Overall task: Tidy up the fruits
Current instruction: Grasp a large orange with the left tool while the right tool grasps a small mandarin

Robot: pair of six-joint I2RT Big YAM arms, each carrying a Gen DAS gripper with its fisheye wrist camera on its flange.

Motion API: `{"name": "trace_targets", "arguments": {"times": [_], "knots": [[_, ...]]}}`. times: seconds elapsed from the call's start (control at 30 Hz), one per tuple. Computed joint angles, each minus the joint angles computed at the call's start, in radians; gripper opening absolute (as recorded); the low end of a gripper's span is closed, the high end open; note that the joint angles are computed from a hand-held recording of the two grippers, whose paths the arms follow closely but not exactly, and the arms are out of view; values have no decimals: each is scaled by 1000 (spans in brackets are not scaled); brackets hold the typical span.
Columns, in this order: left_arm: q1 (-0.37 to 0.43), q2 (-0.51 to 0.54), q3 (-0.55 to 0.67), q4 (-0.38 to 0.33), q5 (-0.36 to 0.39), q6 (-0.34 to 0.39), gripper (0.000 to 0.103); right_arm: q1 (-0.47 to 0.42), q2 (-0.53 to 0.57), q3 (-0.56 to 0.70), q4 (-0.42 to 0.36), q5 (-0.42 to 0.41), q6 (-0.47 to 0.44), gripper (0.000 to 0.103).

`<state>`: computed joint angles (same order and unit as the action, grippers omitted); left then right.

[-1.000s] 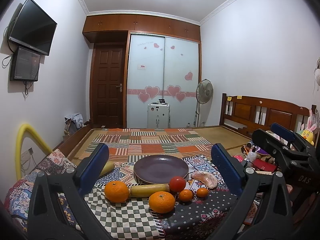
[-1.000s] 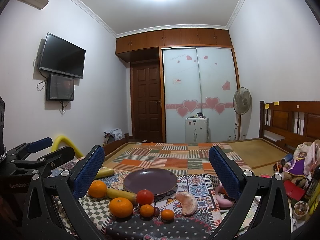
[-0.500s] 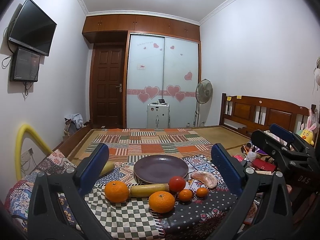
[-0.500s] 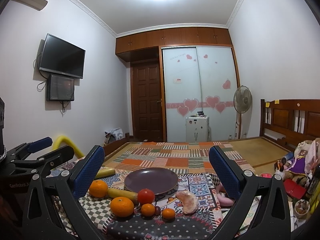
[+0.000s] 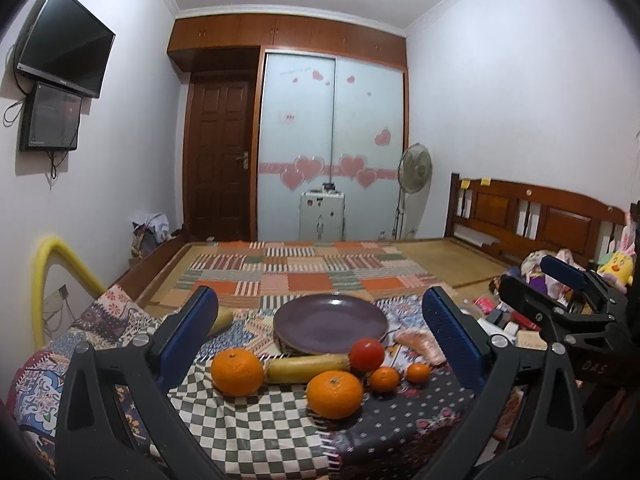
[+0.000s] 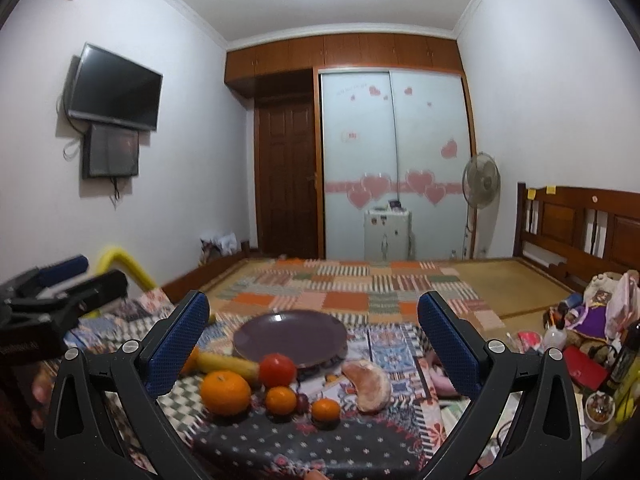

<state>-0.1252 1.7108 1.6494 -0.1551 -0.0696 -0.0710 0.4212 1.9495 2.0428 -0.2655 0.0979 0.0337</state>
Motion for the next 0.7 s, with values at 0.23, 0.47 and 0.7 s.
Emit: {"name": "trace_targets", "arguments": {"times": [0.23,0.47,0.7], "knots": [[29,91,88,-139,38,-23,91,-19,87,88,-127,-22,7,103],[46,195,193,-289,82,-46,78,-30,193,237,-310,-91,-6,82],[33,263,263,-359,155,-25,77,-36,273,361,-430,-187,-23,59]]}}
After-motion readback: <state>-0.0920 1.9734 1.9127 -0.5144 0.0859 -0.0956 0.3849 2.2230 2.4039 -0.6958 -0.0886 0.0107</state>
